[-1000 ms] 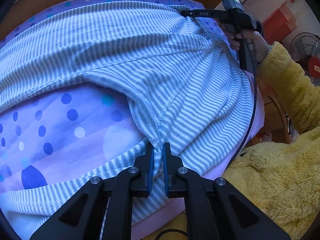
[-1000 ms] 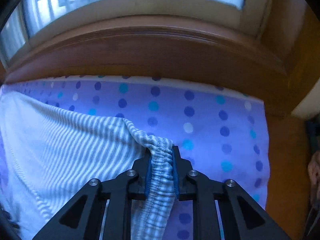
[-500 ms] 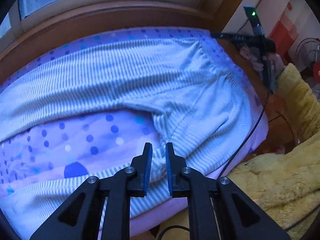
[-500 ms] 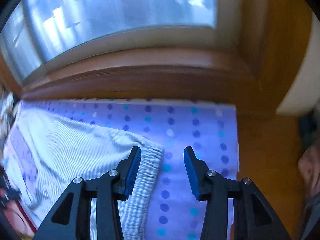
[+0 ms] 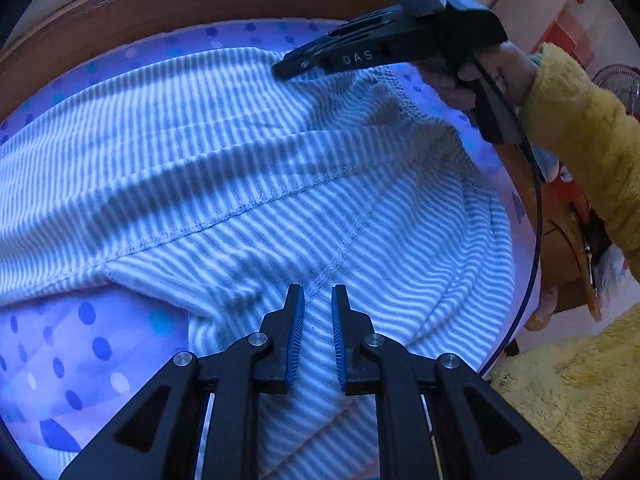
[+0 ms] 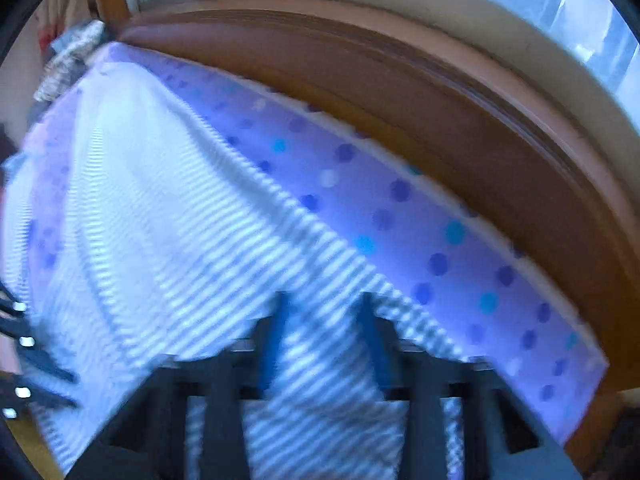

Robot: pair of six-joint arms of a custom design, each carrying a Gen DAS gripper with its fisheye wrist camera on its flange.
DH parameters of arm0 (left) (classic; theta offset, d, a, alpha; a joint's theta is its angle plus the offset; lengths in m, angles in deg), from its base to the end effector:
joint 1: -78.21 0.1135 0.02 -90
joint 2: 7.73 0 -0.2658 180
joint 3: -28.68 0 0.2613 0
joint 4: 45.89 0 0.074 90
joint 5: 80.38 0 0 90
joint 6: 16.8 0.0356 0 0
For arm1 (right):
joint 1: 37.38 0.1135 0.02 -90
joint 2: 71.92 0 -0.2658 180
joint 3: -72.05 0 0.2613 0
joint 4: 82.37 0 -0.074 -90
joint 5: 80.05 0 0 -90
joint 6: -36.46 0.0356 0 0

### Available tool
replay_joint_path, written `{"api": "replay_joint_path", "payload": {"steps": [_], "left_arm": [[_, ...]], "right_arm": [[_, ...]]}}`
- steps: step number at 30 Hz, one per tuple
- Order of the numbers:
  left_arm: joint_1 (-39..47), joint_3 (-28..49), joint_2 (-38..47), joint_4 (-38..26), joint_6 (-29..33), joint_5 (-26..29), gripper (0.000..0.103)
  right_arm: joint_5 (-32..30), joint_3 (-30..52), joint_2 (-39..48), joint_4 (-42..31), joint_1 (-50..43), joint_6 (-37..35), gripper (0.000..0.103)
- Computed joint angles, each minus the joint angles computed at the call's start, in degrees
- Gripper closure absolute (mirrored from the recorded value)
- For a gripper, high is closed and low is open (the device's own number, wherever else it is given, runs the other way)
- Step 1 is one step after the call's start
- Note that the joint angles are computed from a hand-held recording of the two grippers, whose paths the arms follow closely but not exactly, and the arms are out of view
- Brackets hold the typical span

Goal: Fold clothes
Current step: 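Release the waistband with the right tool and lift it away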

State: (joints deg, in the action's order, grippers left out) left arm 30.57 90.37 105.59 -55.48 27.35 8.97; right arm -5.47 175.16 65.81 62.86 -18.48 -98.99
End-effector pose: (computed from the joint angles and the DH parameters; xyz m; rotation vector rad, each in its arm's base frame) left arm 0.2295 -0.2511 0.0567 0.0389 2.7454 -0.5024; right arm 0.4415 0.1611 0.0424 -1.5058 2.2677 0.2450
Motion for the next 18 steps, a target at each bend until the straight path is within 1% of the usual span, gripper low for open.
{"api": "replay_joint_path", "payload": {"steps": [1, 4, 5, 6, 8, 9, 10, 11, 12, 14, 18], "left_arm": [[-0.1, -0.6, -0.2, 0.7, -0.8, -0.1, 0.09], [0.1, -1.6, -0.6, 2.1, -2.6, 0.2, 0.09], [-0.1, -1.7, -0.6, 2.0, -2.9, 0.1, 0.09], [-0.5, -1.5, -0.6, 1.6, -3.3, -0.4, 0.09], [-1.1, -1.1, -0.6, 0.7, -3.8, -1.1, 0.09], [-1.3, -0.9, -0.7, 0.3, -3.8, -1.3, 0.09], [-1.3, -1.0, -0.7, 0.6, -4.1, -1.2, 0.09], [-1.2, -1.2, -0.8, 0.9, -4.3, -1.1, 0.09], [-1.2, -1.5, -0.9, 1.2, -4.6, -0.9, 0.09], [-1.0, -2.3, -1.3, 2.2, -5.2, -0.6, 0.09], [-1.3, -2.7, -1.7, 2.2, -5.8, -0.7, 0.09]], "right_arm": [[-0.2, -0.4, -0.3, 0.4, 0.1, 0.3, 0.1], [-0.3, 1.0, 0.8, 2.1, 0.1, 3.6, 0.1], [-0.3, 2.3, 1.7, 2.8, 0.0, 5.9, 0.102], [0.2, 4.0, 2.7, 4.3, -0.2, 9.2, 0.102], [0.2, 9.6, 5.8, 2.8, -0.5, 14.1, 0.102], [2.0, 10.9, 6.9, 4.0, -0.2, 15.6, 0.103], [6.9, 9.5, 7.1, 9.2, 0.5, 16.1, 0.103], [9.6, 10.5, 8.3, 11.2, 0.8, 16.1, 0.103], [8.7, 12.5, 9.3, 9.7, 0.3, 16.8, 0.103], [5.2, 12.1, 8.4, 8.2, -0.5, 16.5, 0.103], [-8.2, 10.4, 4.4, -4.0, -2.4, 11.3, 0.102]]}}
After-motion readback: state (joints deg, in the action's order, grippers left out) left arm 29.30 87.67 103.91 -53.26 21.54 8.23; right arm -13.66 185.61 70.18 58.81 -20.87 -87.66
